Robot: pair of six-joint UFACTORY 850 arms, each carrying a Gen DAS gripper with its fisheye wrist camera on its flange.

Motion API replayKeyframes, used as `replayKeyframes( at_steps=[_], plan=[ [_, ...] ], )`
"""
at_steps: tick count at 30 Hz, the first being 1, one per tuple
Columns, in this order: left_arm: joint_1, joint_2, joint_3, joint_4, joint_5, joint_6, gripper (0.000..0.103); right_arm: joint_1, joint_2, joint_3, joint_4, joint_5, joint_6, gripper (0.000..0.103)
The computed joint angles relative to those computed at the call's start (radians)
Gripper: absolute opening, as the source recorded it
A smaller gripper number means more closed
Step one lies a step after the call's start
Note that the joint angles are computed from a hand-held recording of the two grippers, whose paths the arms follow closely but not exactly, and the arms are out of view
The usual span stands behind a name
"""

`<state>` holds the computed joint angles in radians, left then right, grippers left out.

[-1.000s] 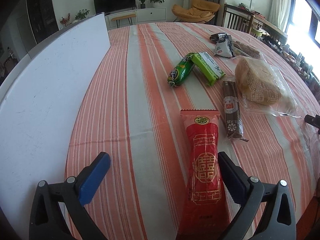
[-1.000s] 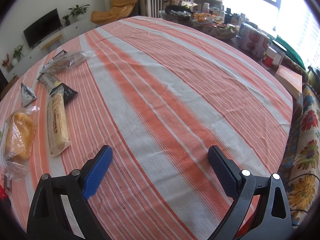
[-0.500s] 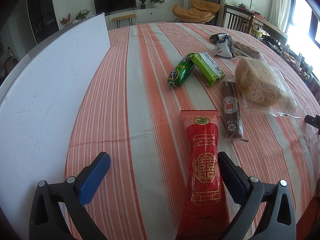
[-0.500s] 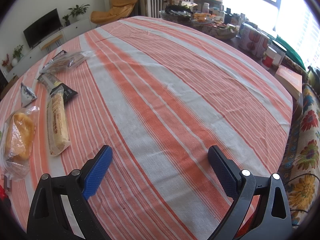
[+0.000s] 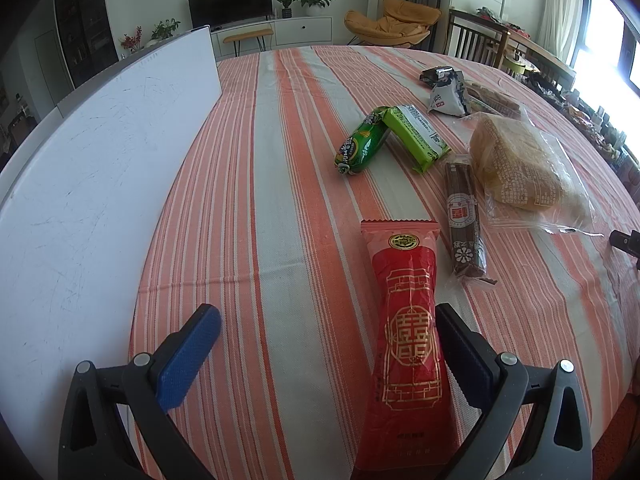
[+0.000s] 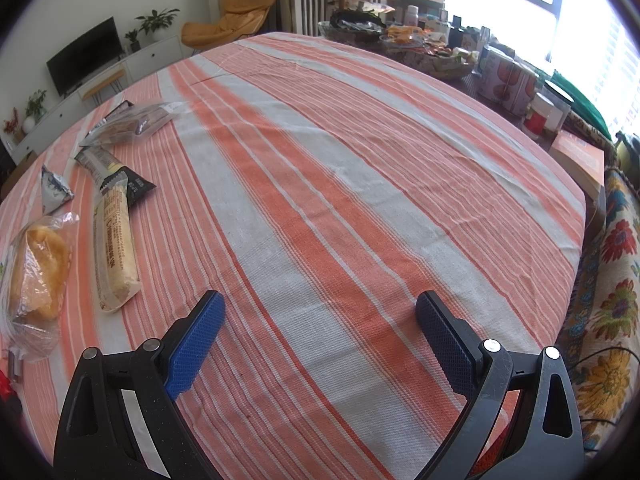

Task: Organize snacks
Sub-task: 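Hold the red bar in the left gripper while the right gripper grasps the cream-coloured bar, then carry both bars into the cardboard box and open both grippers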

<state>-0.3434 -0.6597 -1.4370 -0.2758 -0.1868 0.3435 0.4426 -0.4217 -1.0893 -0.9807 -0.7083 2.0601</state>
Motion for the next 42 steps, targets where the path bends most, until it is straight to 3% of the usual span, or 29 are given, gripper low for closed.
replayKeyframes(
  at_steps=[10, 15, 18, 20, 23, 27, 29, 31, 33, 34, 35, 36, 38, 42],
  plan=[
    [0.0, 0.002, 0.003, -0.006, 0.002, 0.007, 0.103, -0.003, 0.003, 0.007, -0.019, 0.004, 0.005, 0.098],
    [0.0, 0.003, 0.003, -0.009, 0.0, 0.01, 0.103, -0.024, 0.038, 0.041, -0.035, 0.088, -0.079, 0.097],
    [0.002, 0.003, -0.001, -0.008, -0.01, 0.014, 0.103, -0.031, 0.072, 0.052, -0.096, 0.196, -0.049, 0.097],
    [0.005, -0.004, -0.02, -0.007, -0.052, 0.03, 0.103, -0.041, 0.055, -0.002, -0.04, 0.256, -0.193, 0.097],
    [0.009, -0.017, -0.06, 0.014, -0.143, 0.036, 0.102, -0.058, -0.023, -0.132, 0.148, 0.272, -0.506, 0.096],
    [0.01, -0.003, -0.05, 0.002, -0.166, 0.083, 0.086, -0.082, -0.134, -0.294, 0.382, 0.218, -0.809, 0.094],
    [0.007, 0.004, -0.043, -0.013, -0.166, 0.106, 0.08, -0.091, -0.171, -0.343, 0.462, 0.214, -0.892, 0.094],
    [0.003, 0.008, -0.037, -0.048, -0.155, 0.152, 0.067, -0.095, -0.201, -0.381, 0.518, 0.215, -0.948, 0.094],
    [-0.007, 0.017, -0.028, -0.032, -0.132, 0.149, 0.028, -0.096, -0.224, -0.409, 0.567, 0.206, -0.999, 0.091],
    [-0.009, 0.016, -0.031, -0.036, -0.138, 0.158, 0.018, -0.096, -0.23, -0.416, 0.588, 0.202, -1.022, 0.084],
    [-0.007, 0.017, -0.032, -0.082, -0.147, 0.191, 0.016, -0.096, -0.23, -0.416, 0.609, 0.199, -1.042, 0.049],
    [0.001, 0.022, -0.027, -0.155, -0.155, 0.243, 0.015, -0.095, -0.218, -0.403, 0.59, 0.192, -1.025, 0.031],
    [0.02, 0.036, -0.013, -0.315, -0.188, 0.363, 0.015, -0.105, -0.165, -0.329, 0.647, 0.274, -1.017, 0.031],
    [0.055, 0.089, 0.032, -0.559, -0.256, 0.565, 0.015, -0.099, -0.017, -0.146, 0.556, 0.41, -0.81, 0.031]
  ],
)
